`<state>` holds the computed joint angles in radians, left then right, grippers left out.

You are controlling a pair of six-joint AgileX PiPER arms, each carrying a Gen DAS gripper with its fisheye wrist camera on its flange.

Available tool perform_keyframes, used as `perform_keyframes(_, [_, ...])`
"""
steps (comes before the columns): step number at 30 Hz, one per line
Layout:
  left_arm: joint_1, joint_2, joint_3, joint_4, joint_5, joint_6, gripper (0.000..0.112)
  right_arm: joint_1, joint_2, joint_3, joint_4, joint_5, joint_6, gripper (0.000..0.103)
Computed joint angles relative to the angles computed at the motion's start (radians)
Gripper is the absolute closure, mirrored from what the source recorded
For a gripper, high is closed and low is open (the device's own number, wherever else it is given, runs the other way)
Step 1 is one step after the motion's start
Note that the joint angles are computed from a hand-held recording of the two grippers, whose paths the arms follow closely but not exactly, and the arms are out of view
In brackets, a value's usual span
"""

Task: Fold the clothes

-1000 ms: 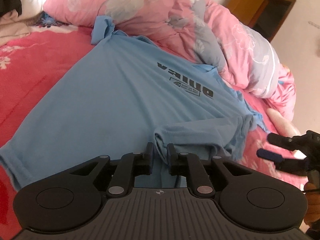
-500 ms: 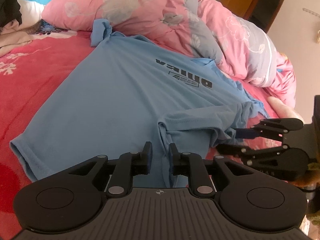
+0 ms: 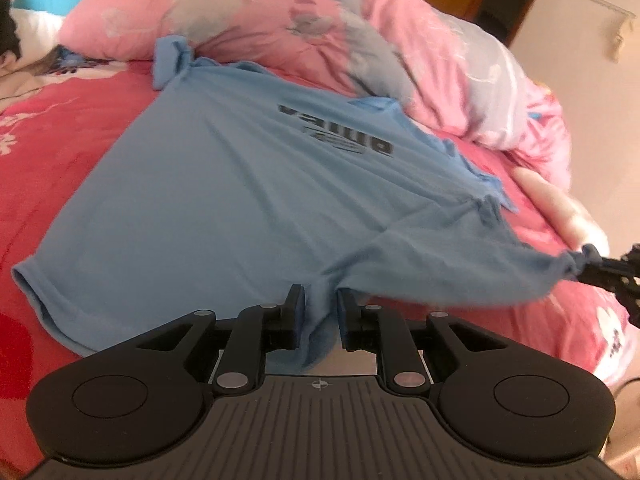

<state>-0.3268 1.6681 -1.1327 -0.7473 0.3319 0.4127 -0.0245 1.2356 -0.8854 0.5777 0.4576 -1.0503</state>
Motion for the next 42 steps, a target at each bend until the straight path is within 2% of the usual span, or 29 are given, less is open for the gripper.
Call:
perform_keyframes(2, [-0.01,-0.02,0.013,-0.022,0.016,0.028,0.096,-0.065,-0.069,0.046,0.018,0.048,-0.063,0.098])
perform_keyframes(5, [-0.037,-0.047,0.027,0.02,0.032,0.011,0.096,-0.168,-0.147,0.112,0.029,0.105,-0.146,0.098])
perform_keyframes(10, [-0.058,-0.063,0.034,0.073,0.08,-0.036,0.094,-0.301,-0.189,0.224,0.007,0.088,-0.148,0.098])
perform_keyframes(13, [-0.056,-0.066,0.031,0.072,0.111,-0.041,0.094,-0.375,-0.204,0.255,0.072,0.094,-0.084,0.097])
perform_keyframes(15, [-0.053,-0.073,0.031,0.061,0.132,-0.026,0.094,-0.441,-0.194,0.249,0.18,0.147,-0.07,0.096])
perform_keyframes(17, [-0.056,-0.089,0.039,0.052,0.141,-0.004,0.094,-0.506,-0.154,0.223,0.28,0.236,-0.034,0.095])
perform_keyframes(20, [-0.057,-0.122,0.059,0.004,0.158,0.075,0.094,-0.582,-0.073,0.19,0.419,0.369,0.027,0.085])
perform_keyframes(22, [-0.053,-0.137,0.063,-0.07,0.189,0.17,0.094,-0.589,-0.034,0.174,0.476,0.388,0.057,0.081])
perform_keyframes(25, [-0.056,-0.128,0.043,-0.194,0.235,0.31,0.091,-0.562,0.029,0.121,0.508,0.353,0.123,0.076])
perform_keyframes(29, [-0.11,-0.053,-0.032,-0.266,0.205,0.375,0.085,-0.552,0.184,-0.008,0.591,0.351,0.196,0.066])
perform_keyframes(31, [-0.142,0.007,-0.091,-0.232,0.177,0.34,0.085,-0.531,0.29,-0.11,0.624,0.351,0.249,0.06])
perform_keyframes(33, [-0.159,0.071,-0.157,-0.186,0.173,0.278,0.085,-0.495,0.405,-0.239,0.607,0.345,0.334,0.058])
perform_keyframes(38, [-0.163,0.172,-0.246,-0.148,0.213,0.215,0.085,-0.407,0.699,-0.634,0.43,0.337,0.638,0.058])
perform_keyframes(40, [-0.159,0.193,-0.259,-0.145,0.236,0.215,0.085,-0.374,0.797,-0.782,0.302,0.307,0.789,0.058])
perform_keyframes(42, [-0.153,0.201,-0.254,-0.161,0.248,0.229,0.085,-0.348,0.899,-0.937,0.161,0.315,0.949,0.058])
